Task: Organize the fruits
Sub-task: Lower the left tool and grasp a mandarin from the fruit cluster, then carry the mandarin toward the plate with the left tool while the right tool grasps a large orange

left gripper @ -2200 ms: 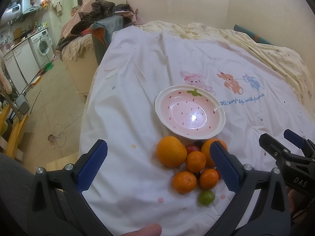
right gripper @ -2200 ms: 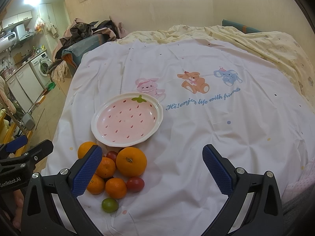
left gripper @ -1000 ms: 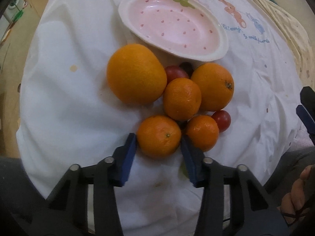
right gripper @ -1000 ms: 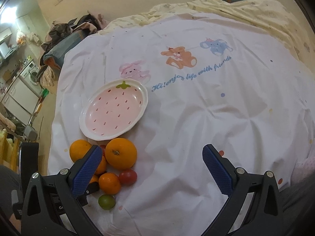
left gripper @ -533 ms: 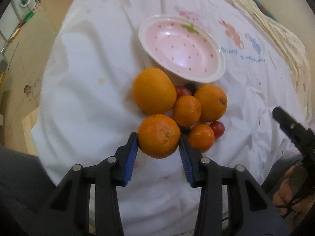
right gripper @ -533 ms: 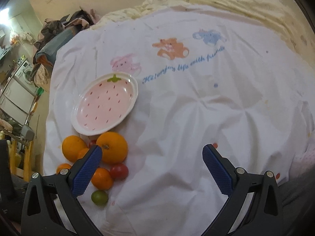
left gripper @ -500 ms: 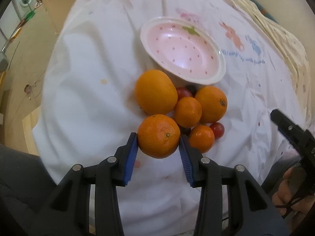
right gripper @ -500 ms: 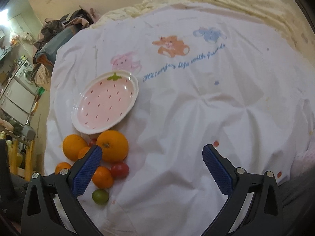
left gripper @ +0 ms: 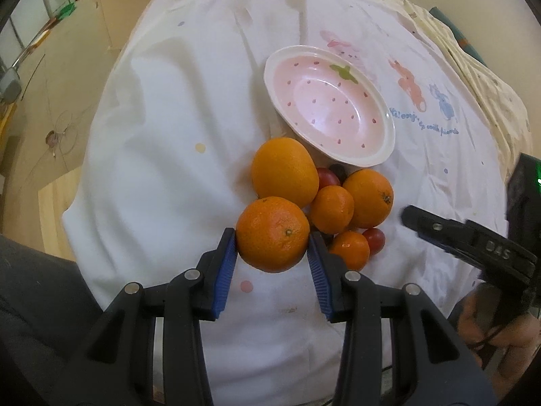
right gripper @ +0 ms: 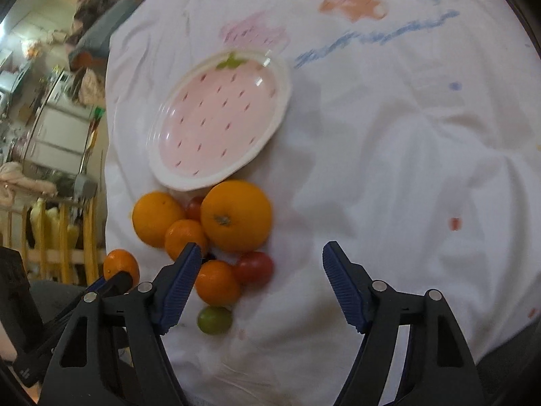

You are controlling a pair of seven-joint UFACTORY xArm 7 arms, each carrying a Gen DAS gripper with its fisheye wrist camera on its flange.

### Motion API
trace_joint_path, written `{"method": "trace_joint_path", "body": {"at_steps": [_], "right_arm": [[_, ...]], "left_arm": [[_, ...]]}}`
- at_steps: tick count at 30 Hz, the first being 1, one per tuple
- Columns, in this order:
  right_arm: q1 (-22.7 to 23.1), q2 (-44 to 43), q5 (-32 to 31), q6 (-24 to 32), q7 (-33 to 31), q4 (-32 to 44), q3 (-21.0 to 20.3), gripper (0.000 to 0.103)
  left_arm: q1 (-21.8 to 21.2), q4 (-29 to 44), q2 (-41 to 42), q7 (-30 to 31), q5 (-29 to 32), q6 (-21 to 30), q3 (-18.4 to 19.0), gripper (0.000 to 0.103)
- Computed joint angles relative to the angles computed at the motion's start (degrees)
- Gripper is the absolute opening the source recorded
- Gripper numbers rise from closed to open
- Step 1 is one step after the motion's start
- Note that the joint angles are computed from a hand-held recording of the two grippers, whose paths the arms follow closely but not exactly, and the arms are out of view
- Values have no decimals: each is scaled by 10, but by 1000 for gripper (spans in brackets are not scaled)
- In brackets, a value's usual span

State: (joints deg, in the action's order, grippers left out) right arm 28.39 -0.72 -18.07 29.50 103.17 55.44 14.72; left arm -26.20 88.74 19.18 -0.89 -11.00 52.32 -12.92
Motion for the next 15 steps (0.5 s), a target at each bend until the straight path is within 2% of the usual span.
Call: {"method": "trace_joint_path", "body": {"at_steps": [3, 7, 9, 11, 15], "right_arm": [[-6, 25, -1, -62, 12, -6, -10, 74], [-5, 53, 1, -115, 26, -7, -26, 74], [-1, 67, 8, -119, 21, 1, -32, 72], [9, 70, -6, -99, 35, 7, -42, 63], [16, 63, -23, -94, 38, 4, -45, 59]], "left_arm": [[0, 3, 2, 3, -2, -1, -1, 38], [0, 0, 1, 5, -3, -7, -1, 38], [-1, 2, 3, 3, -1, -7, 0, 38], [-2, 3, 5, 0, 0, -6, 0, 38], [2, 11, 10, 2, -9, 3, -2, 38]]}}
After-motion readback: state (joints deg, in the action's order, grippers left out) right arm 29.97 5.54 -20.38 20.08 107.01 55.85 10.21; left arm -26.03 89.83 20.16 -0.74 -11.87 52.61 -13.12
